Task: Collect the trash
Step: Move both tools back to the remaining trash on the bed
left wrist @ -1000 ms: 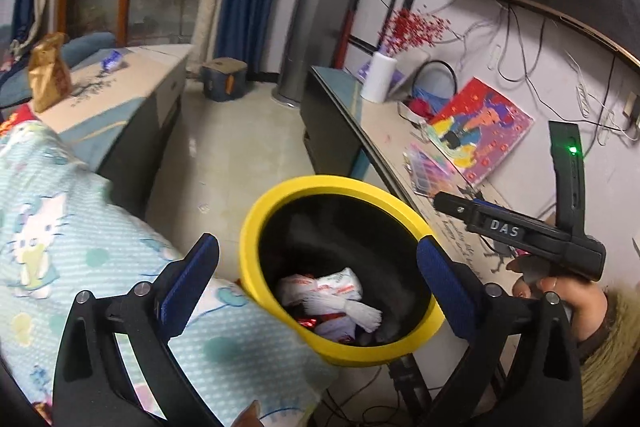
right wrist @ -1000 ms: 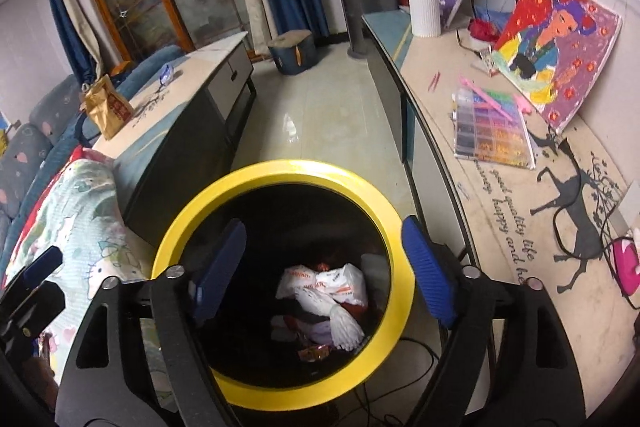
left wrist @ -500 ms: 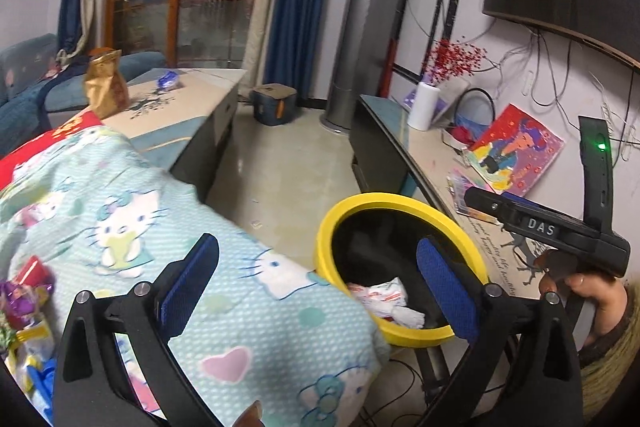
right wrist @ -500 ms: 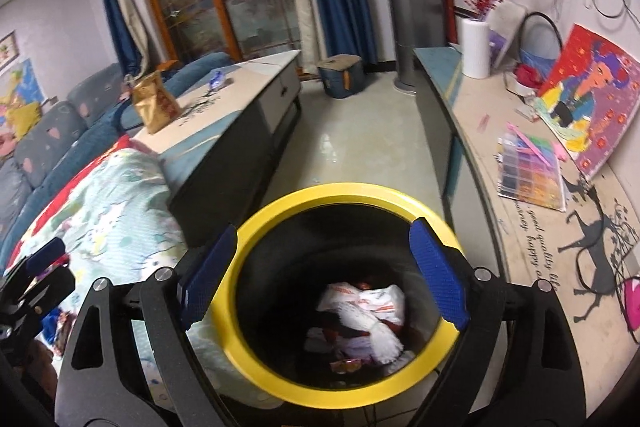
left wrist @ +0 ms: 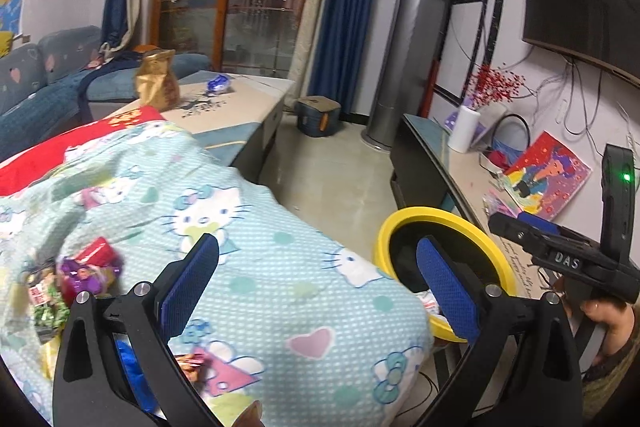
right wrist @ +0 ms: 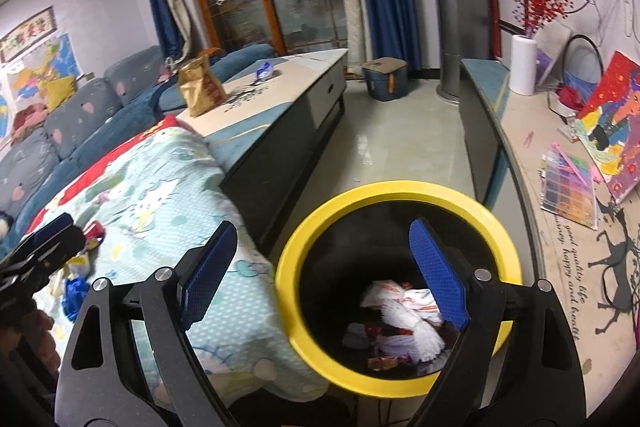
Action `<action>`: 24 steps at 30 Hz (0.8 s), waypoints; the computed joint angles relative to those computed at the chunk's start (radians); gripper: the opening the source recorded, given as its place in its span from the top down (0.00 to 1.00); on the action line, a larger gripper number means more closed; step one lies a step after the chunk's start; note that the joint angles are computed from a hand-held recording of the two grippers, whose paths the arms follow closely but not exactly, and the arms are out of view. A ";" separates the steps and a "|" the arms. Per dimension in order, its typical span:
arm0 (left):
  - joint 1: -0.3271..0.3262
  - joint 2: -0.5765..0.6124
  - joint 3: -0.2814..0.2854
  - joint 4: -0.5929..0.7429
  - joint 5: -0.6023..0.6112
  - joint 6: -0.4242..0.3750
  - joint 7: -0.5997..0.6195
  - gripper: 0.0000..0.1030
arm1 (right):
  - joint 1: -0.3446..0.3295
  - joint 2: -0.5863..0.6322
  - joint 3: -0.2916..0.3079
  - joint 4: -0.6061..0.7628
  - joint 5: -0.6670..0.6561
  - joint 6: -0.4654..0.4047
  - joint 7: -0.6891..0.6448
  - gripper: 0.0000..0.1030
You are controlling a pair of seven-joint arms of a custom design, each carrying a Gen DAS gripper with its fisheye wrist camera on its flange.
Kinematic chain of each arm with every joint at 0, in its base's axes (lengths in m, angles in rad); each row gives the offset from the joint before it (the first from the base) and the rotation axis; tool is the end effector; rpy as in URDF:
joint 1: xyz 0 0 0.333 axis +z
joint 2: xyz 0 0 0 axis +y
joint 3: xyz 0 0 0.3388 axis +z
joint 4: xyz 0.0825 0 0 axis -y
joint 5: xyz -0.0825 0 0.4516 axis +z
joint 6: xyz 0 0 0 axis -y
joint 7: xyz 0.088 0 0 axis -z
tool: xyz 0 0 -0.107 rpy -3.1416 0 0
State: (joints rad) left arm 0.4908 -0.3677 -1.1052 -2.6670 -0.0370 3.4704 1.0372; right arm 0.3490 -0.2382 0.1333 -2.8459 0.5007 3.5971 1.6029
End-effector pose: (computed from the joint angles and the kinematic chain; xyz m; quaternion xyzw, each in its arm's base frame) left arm 0.4093 -0.2859 0.3814 -0.5581 0.6727 -0.4216 0.2413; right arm 0.4054 0.1425 0.3429 -0.5938 0.6581 -0.2374 0.3974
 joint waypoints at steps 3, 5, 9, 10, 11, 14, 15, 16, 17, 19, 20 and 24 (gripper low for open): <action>-0.028 -0.022 0.040 -0.022 -0.007 -0.002 -0.012 0.06 | 0.020 0.004 -0.002 0.003 -0.034 -0.001 0.013 0.22; -0.047 -0.035 0.067 -0.038 -0.008 -0.001 -0.018 0.06 | 0.027 0.002 0.007 0.005 -0.039 -0.001 0.011 0.22; -0.068 -0.062 0.100 -0.061 -0.015 -0.004 -0.034 0.06 | 0.048 0.001 0.011 0.011 -0.060 -0.006 0.021 0.22; -0.072 -0.070 0.109 -0.069 -0.017 -0.003 -0.040 0.06 | 0.053 0.000 0.013 0.010 -0.063 -0.006 0.023 0.22; -0.077 -0.076 0.116 -0.075 -0.019 -0.001 -0.046 0.06 | 0.057 0.000 0.015 0.012 -0.066 -0.007 0.025 0.22; -0.083 -0.104 0.127 -0.094 -0.024 -0.002 -0.066 0.06 | 0.072 0.002 0.015 0.014 -0.088 -0.010 0.035 0.22; -0.086 -0.115 0.134 -0.101 -0.024 -0.004 -0.073 0.06 | 0.074 0.003 0.020 0.016 -0.089 -0.012 0.033 0.22; -0.087 -0.126 0.139 -0.109 -0.022 -0.005 -0.081 0.06 | 0.080 0.004 0.020 0.018 -0.096 -0.014 0.036 0.22; -0.090 -0.134 0.146 -0.117 -0.018 -0.003 -0.089 0.06 | 0.083 0.006 0.022 0.021 -0.097 -0.015 0.036 0.22; -0.094 -0.153 0.160 -0.132 -0.014 -0.003 -0.105 0.06 | 0.094 0.011 0.021 0.028 -0.108 -0.020 0.044 0.22; -0.097 -0.160 0.168 -0.139 -0.010 -0.003 -0.112 0.06 | 0.099 0.013 0.020 0.030 -0.115 -0.022 0.050 0.22; -0.103 -0.190 0.192 -0.166 -0.002 -0.004 -0.141 0.06 | 0.114 0.023 0.028 0.042 -0.130 -0.030 0.053 0.22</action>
